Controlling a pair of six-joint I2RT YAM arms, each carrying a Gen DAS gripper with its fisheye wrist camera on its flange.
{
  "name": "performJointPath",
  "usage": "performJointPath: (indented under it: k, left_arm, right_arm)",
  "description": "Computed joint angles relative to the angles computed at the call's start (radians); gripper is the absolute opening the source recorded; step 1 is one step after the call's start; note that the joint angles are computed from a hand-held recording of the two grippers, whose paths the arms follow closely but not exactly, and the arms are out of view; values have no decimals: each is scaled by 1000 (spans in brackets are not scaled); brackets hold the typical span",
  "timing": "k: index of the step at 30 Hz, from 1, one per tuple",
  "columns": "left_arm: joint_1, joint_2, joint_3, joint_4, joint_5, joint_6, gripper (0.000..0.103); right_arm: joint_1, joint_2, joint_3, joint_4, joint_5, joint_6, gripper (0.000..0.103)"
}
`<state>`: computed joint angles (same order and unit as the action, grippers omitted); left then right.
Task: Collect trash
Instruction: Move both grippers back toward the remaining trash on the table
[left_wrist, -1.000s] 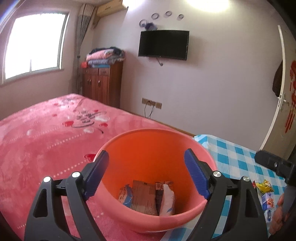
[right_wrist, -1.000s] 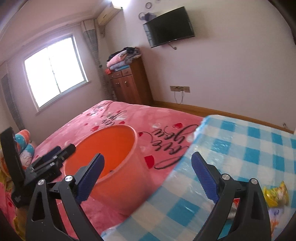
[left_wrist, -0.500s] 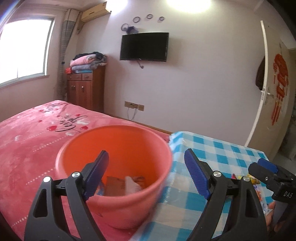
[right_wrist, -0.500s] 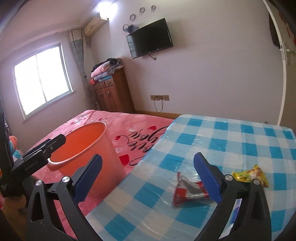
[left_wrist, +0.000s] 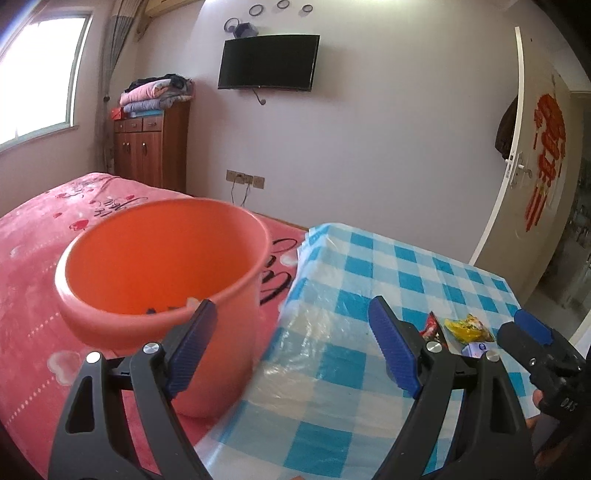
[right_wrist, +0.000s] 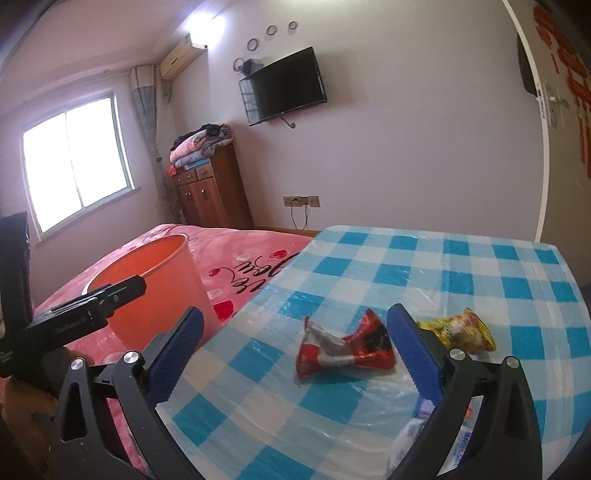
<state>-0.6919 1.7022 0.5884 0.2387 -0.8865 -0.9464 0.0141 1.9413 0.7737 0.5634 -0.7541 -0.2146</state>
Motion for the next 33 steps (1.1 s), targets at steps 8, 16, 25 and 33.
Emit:
performJointPath:
  k: [8, 16, 25, 33]
  left_arm:
    - [-40, 105, 86, -20, 9, 10, 85]
    - [-76, 220, 228, -86, 9, 58, 85]
    - [-91, 329, 375, -147, 53, 90, 85]
    - [-102, 417, 501, -194, 112, 135, 84]
  right_arm:
    - [-90, 54, 19, 11, -58, -9, 98]
    - [-165, 120, 69, 5, -104, -25, 98]
    - [-239, 192, 165, -70, -146, -34, 98]
    - [-288, 251, 272, -183, -148, -37, 98]
